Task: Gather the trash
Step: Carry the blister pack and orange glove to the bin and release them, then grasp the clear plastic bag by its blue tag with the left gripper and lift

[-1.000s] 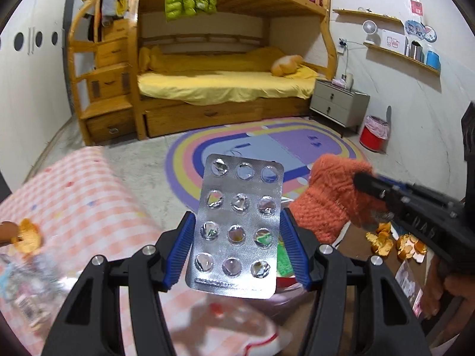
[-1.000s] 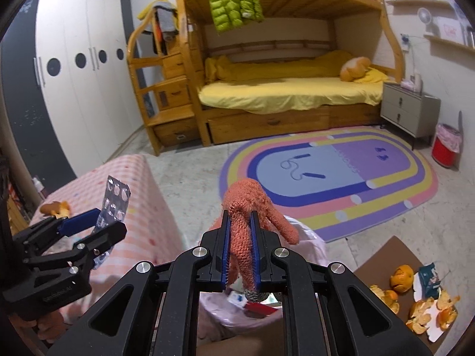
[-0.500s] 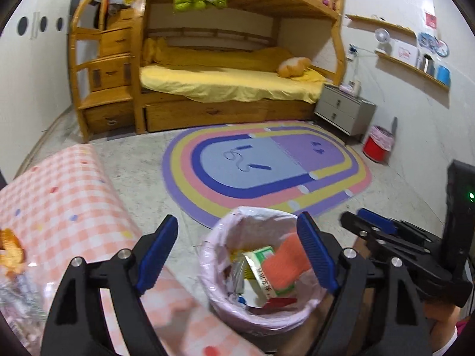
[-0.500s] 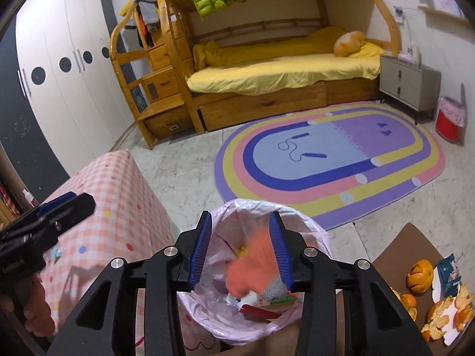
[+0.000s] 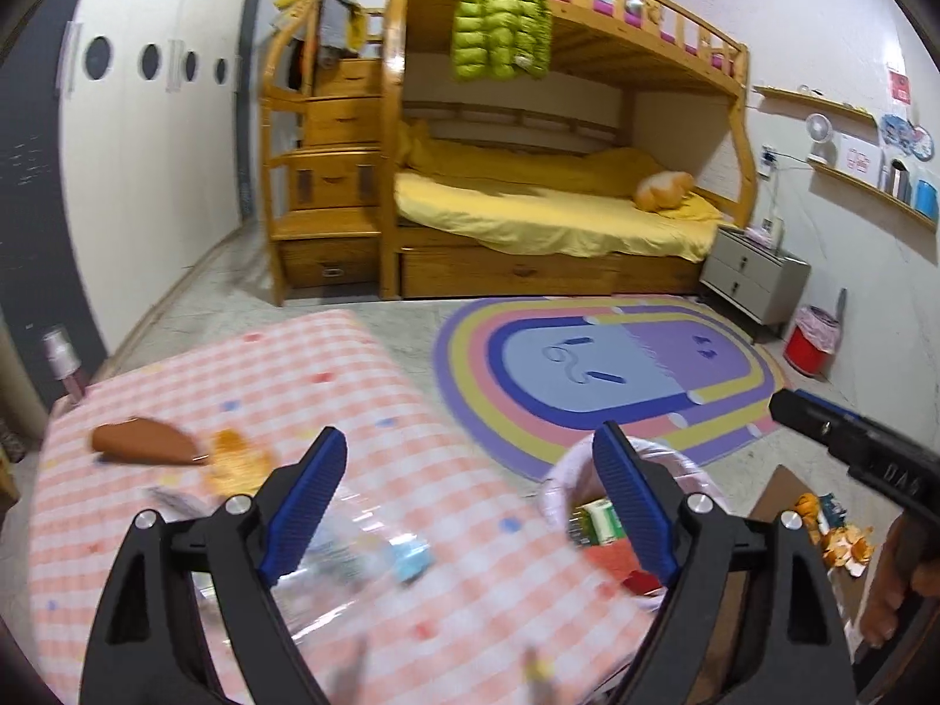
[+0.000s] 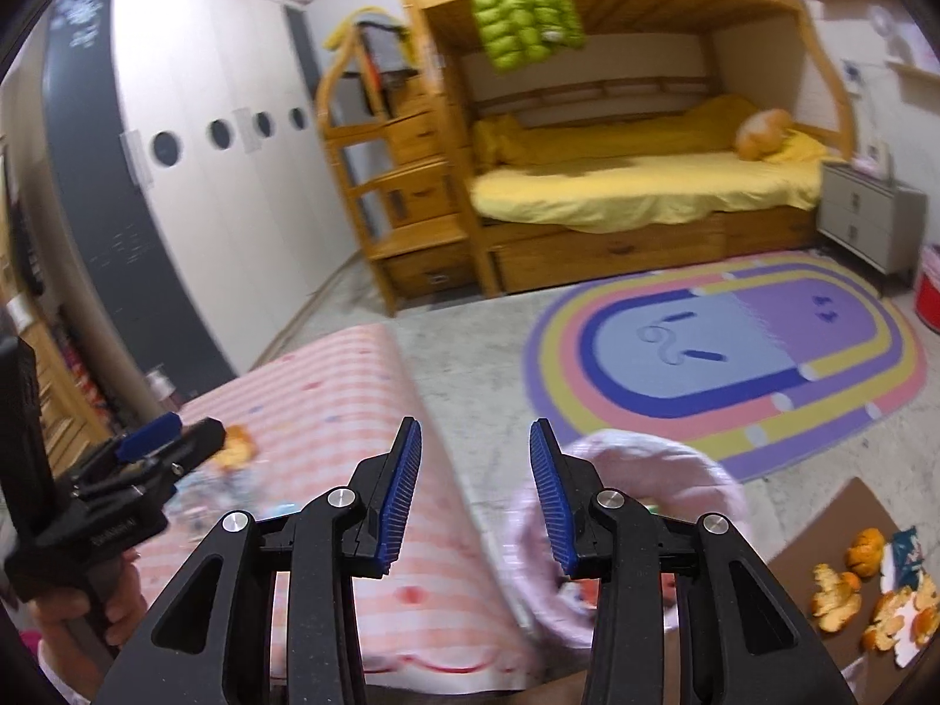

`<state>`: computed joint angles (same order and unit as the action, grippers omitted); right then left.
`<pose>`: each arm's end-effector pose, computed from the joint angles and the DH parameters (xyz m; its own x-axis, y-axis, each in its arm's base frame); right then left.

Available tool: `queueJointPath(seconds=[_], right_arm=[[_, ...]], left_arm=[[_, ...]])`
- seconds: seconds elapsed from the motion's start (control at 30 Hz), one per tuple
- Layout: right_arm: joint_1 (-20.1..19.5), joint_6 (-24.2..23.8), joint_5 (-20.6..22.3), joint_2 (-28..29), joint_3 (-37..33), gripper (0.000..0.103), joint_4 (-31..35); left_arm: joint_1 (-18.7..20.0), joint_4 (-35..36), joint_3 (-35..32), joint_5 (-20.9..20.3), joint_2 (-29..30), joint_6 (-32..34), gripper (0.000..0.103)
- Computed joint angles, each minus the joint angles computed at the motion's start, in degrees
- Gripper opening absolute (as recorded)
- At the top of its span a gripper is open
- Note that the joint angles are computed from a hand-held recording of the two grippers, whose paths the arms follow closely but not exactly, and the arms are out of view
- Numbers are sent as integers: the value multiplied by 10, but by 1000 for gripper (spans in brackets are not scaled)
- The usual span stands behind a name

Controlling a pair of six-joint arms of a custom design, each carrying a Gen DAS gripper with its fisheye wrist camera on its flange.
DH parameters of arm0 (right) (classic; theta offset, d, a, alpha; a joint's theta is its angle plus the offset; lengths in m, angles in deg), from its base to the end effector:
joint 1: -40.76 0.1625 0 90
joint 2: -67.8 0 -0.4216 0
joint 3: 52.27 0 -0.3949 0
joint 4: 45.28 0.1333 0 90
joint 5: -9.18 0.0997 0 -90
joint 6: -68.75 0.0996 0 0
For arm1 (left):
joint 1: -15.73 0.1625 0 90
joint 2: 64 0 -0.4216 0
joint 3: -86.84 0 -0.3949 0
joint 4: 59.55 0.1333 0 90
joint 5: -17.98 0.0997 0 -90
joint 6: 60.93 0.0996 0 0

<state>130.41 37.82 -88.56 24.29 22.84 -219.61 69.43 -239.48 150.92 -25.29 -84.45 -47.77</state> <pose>0.1151 -0.7817 0.2654 -0.8513 -0.2141 0.4790 -0.5058 0.5776 -0.6407 -0.3072 -0.7659 0.0622 -0.7482 0.1088 -0.6544 0.5950 0.5464 -0.5894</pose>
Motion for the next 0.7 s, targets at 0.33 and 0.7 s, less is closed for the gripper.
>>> queueJointPath(seconds=[0.33, 0.7], right_arm=[[55, -25, 6, 48, -20, 40, 34], [74, -64, -3, 130, -82, 42, 67]], left_arm=[[21, -79, 161, 82, -118, -47, 86], [52, -46, 253, 170, -195, -138, 86]])
